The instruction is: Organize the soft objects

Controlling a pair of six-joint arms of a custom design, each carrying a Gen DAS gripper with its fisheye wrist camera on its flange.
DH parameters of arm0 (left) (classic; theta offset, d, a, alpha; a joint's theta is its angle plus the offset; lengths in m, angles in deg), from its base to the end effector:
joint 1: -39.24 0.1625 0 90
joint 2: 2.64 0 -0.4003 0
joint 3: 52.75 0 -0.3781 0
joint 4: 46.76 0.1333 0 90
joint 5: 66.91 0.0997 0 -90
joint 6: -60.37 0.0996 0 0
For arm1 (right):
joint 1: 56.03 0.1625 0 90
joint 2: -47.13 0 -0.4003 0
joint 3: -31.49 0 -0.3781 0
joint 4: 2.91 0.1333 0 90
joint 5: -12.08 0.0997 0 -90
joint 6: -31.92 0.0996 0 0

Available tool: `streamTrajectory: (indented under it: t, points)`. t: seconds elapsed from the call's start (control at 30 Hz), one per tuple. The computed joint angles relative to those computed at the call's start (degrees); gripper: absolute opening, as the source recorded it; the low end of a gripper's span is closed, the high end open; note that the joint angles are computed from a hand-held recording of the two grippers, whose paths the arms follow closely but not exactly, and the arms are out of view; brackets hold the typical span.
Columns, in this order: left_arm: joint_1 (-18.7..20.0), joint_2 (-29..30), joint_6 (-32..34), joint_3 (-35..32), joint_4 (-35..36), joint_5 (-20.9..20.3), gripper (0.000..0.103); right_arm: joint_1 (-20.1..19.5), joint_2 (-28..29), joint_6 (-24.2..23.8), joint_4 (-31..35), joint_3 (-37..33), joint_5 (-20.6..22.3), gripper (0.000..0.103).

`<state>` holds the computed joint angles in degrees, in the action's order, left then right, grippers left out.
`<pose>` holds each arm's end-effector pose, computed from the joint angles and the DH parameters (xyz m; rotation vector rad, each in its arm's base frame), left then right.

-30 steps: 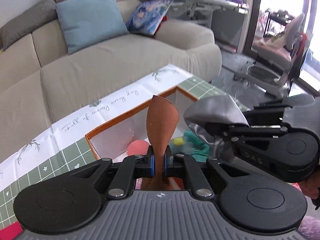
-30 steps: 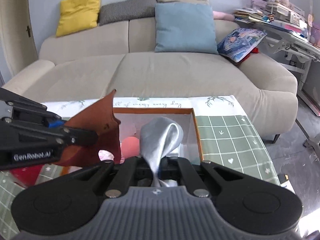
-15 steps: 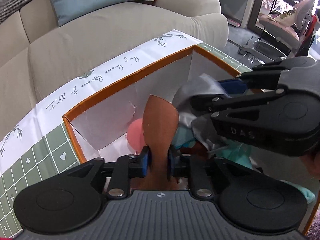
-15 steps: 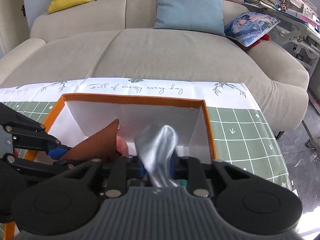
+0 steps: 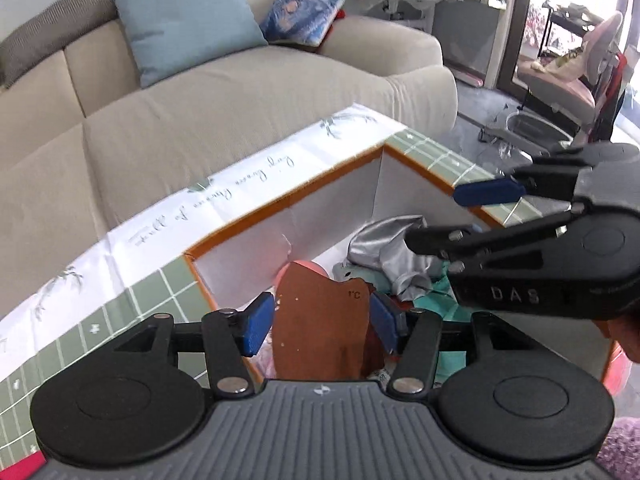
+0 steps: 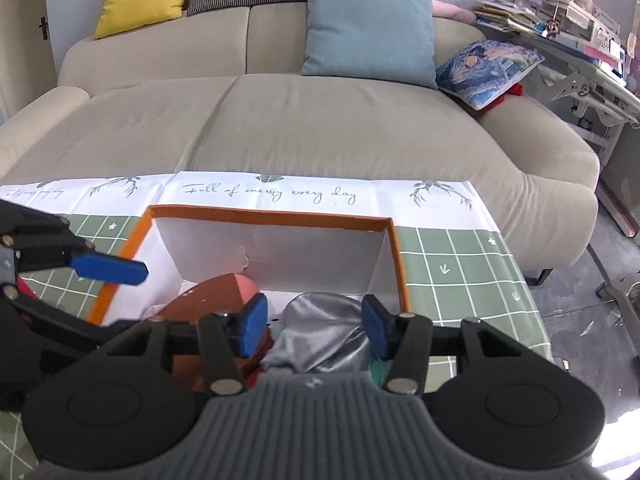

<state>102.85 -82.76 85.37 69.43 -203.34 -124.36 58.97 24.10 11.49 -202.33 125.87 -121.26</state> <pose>-0.0437 -0.5085 0.2686 0.9509 2.3458 -0.5578 0.3177 -0.5276 -0.0347 0.5948 -2.2339 0.8258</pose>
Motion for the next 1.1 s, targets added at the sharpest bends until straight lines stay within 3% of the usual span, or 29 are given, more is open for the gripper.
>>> streamTrajectory:
  t: [0.23,0.33,0.43,0.73,1.1]
  points:
    - [-4.4,-10.3,-0.3,5.7,-1.8,1.8,0.065,5.0,-2.3,1.1,-2.1,3.6,-1.9,0.057]
    - [-6.3,-16.5,-0.9,8.7,-2.2,3.0,0.065,7.8,-3.3,1.7,-4.8,5.6,-2.5,0.065]
    - [-8.2,-23.3,-2.3,11.5,-1.5,4.6,0.065,10.6,-4.0,2.1,-6.7,7.5,-2.4,0.067]
    - [-15.8,-45.4,-2.6,19.8,4.8,14.0,0.065,18.6,-3.7,4.4,-10.9,10.9,-1.5,0.08]
    - [-25.9,-69.3,-15.5,27.7,18.6,30.2,0.065,26.3,2.1,7.1,-18.6,12.6,-4.4,0.091]
